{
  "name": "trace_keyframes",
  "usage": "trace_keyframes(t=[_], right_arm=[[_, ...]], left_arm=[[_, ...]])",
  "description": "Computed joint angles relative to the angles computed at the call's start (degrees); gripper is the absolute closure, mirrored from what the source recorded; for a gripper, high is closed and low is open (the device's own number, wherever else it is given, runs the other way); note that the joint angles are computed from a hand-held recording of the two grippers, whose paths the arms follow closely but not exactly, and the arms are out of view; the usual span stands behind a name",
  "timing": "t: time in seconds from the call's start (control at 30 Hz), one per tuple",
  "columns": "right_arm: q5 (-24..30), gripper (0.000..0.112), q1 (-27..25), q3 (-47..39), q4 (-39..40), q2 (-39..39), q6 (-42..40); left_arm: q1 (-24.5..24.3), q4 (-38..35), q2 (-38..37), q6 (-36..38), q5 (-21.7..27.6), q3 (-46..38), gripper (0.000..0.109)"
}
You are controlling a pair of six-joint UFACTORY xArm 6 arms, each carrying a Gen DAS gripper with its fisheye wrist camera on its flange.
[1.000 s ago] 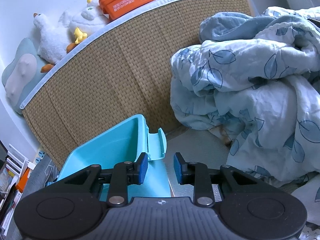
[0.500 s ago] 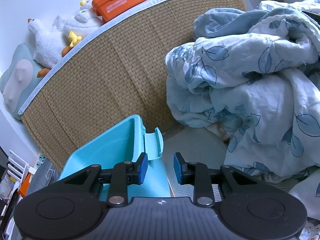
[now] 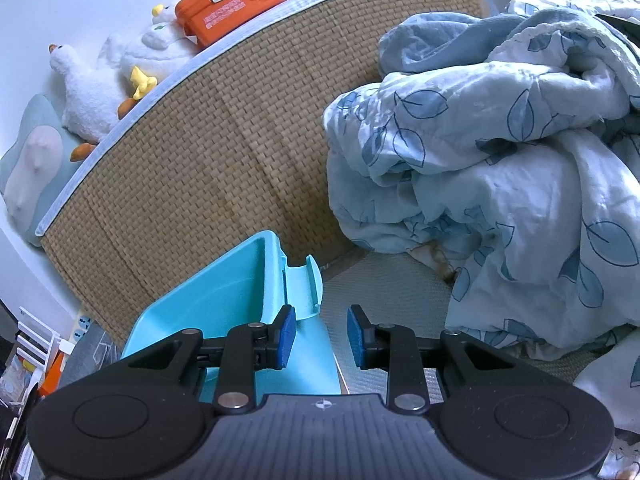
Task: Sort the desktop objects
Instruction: 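Lift the toothpaste box with the left gripper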
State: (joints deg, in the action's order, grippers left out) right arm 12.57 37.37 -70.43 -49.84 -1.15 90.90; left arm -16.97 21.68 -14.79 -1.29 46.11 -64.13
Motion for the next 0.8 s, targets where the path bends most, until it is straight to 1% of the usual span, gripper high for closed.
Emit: trace_keyframes(t=[0.37, 0.43, 0.47, 0.53, 0.57, 0.63, 0.7, 0.77, 0.8], right_arm=[[0.03, 0.080, 0.12, -0.05, 0.95, 0.12, -0.79], [0.07, 0.080, 0.12, -0.03, 0.94, 0.09, -0.72], [0.06, 0.080, 0.14, 0.00, 1.15, 0.08, -0.89], [0.06, 0.080, 0.17, 0.02, 1.47, 0.08, -1.16], [0.03, 0.080, 0.17, 0.03, 1.44, 0.06, -1.16], [0.05, 0.080, 0.20, 0.04, 1.47, 0.00, -1.25], [0.02, 0.080, 0.20, 0.10, 1.42, -0.12, -1.26], [0.04, 0.080, 0.17, 0.19, 1.37, -0.26, -1.24], [0.05, 0.080, 0.15, 0.24, 1.35, -0.33, -1.22]], left_arm=[[1.56, -5.86, 1.01, -3.28, 2.00, -1.24, 0.007], [1.70, -7.28, 0.86, -2.67, 2.14, -1.23, 0.014], [1.62, -7.60, 0.71, -2.23, 2.01, -1.12, 0.016], [1.06, -6.04, 0.22, -1.90, 1.49, -0.62, 0.029], [0.86, -5.72, 0.16, -1.49, 1.52, -0.66, 0.031], [0.66, -6.37, 0.23, -0.47, 2.14, -1.17, 0.042], [0.88, -8.14, 0.45, -0.11, 2.97, -1.89, 0.049], [1.28, -9.28, 0.32, -0.30, 3.17, -2.09, 0.060], [1.59, -10.21, 0.23, -0.27, 3.33, -2.22, 0.069]])
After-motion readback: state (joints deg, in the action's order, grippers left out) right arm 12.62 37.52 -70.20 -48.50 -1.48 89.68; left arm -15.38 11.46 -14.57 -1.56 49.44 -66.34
